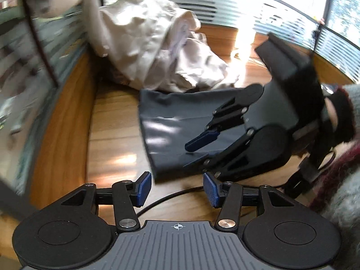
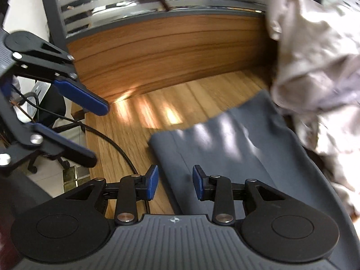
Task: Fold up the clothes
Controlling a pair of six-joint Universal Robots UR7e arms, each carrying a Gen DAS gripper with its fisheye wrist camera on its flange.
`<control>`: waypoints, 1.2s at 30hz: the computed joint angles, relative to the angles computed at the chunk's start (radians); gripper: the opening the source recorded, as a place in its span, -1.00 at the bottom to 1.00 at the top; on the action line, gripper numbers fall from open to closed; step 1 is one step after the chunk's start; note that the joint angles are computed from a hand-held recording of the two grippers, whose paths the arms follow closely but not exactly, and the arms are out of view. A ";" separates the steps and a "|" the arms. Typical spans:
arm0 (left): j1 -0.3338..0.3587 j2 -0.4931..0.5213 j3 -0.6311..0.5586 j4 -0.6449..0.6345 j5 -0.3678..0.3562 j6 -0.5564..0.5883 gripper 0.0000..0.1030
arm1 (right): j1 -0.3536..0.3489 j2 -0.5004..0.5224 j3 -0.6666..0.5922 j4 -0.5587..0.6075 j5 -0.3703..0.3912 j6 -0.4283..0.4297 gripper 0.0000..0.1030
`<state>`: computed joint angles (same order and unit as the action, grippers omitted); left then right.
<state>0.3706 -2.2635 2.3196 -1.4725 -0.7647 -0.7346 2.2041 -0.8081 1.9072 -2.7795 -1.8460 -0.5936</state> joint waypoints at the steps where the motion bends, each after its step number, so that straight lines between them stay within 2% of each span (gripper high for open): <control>1: -0.004 -0.005 -0.007 0.020 0.001 -0.017 0.05 | 0.007 0.017 -0.006 -0.015 -0.008 -0.013 -0.26; 5: -0.005 -0.010 -0.027 0.058 0.001 -0.053 0.05 | 0.028 0.070 -0.019 -0.062 -0.035 -0.066 -0.26; 9: 0.034 0.013 -0.034 -0.006 -0.004 -0.021 0.08 | 0.042 0.100 -0.025 -0.102 -0.065 -0.116 -0.27; 11: 0.051 0.028 -0.033 -0.051 -0.002 -0.003 0.12 | 0.040 0.104 -0.024 -0.116 -0.066 -0.121 -0.40; 12: 0.059 0.036 -0.029 -0.080 -0.002 0.011 0.15 | 0.039 0.106 -0.023 -0.123 -0.066 -0.122 -0.51; 13: 0.067 0.045 -0.026 -0.107 -0.002 0.025 0.15 | 0.037 0.104 -0.019 -0.134 -0.062 -0.121 -0.71; 16: 0.097 0.061 -0.011 -0.224 -0.020 0.084 0.24 | 0.032 0.080 0.001 -0.173 -0.038 -0.096 -0.85; 23: 0.198 0.094 0.018 -0.489 -0.089 0.099 0.29 | 0.014 -0.030 0.062 -0.249 -0.010 0.010 -0.86; 27: 0.271 0.150 0.023 -0.654 -0.174 0.107 0.31 | -0.007 -0.085 0.091 -0.261 -0.001 0.042 -0.86; 32: 0.390 0.246 0.029 -0.901 -0.306 0.076 0.41 | -0.023 -0.132 0.120 -0.263 0.006 0.045 -0.86; 36: 0.461 0.331 0.009 -0.967 -0.327 -0.004 0.41 | -0.020 -0.152 0.137 -0.271 0.007 0.050 -0.86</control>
<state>0.8313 -1.9323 2.3284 -2.4391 -1.0914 -0.7389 2.1843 -0.9601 2.0439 -3.0506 -1.8385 -0.5436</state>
